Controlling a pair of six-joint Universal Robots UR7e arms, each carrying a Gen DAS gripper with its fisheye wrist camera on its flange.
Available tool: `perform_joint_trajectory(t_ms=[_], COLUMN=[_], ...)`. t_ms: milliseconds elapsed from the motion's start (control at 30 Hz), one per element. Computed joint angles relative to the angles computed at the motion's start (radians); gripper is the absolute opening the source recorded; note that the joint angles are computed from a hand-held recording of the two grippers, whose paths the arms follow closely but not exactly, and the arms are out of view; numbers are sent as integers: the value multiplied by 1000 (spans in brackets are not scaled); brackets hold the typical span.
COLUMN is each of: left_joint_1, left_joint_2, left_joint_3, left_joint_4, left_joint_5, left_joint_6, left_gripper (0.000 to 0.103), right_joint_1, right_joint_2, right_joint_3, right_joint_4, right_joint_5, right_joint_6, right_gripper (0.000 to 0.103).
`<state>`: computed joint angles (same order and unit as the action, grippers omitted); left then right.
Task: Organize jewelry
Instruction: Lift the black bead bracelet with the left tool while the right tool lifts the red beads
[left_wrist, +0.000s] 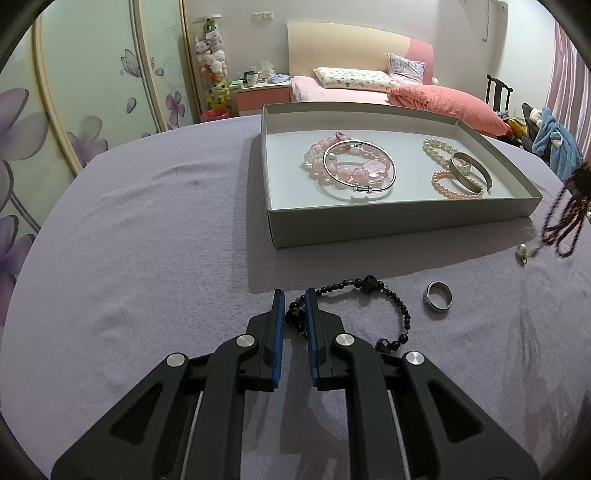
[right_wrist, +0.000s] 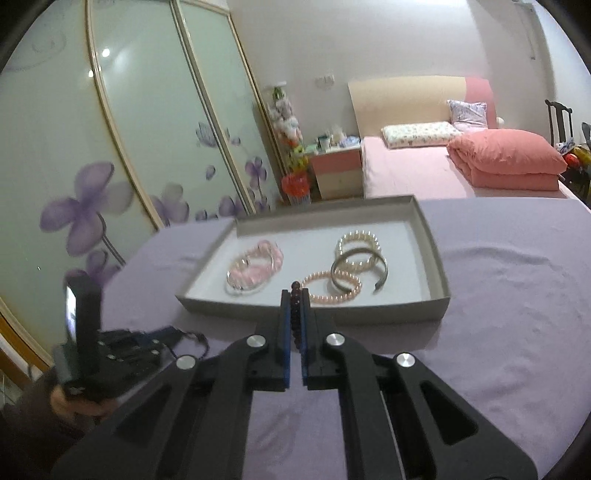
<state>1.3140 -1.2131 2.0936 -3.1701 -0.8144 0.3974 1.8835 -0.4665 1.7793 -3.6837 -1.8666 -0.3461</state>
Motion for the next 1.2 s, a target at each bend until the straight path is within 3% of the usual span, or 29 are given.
perform_joint_trajectory(t_ms=[200,500,633,733,867,933,1100,1200], left_joint_1=[0,0,0,0,-1,-1,-1,-1], left_joint_2=[0,0,1,0,1,1,1,1], left_joint_3=[0,0,0,1,1,0,0,0], left_joint_4=[1,-1,-1,-1,-1,-1,-1,-1], left_joint_5=[-1,1,1,1,1,1,2,2], left_joint_6=[-1,1,1,1,1,1,1,1], left_gripper=[12,12,12,12,12,12,12,12], right_joint_1=[-6,-33,-38,-33,-35,-40,-36,-39], right_joint_2=[-12,36,49,63,73,73,85,82], right_joint_3=[28,-7,-18,-28,-44,-45,-53,-47], right_joint_4=[-36,77,107,102,132,132,120,126], right_joint_5=[-26,-236,-274,-297,-323,-321,-334,-307], right_joint_6=[15,88,90,76,85,89,71,71], right_gripper=[5,5,6,11,25,27,25,11])
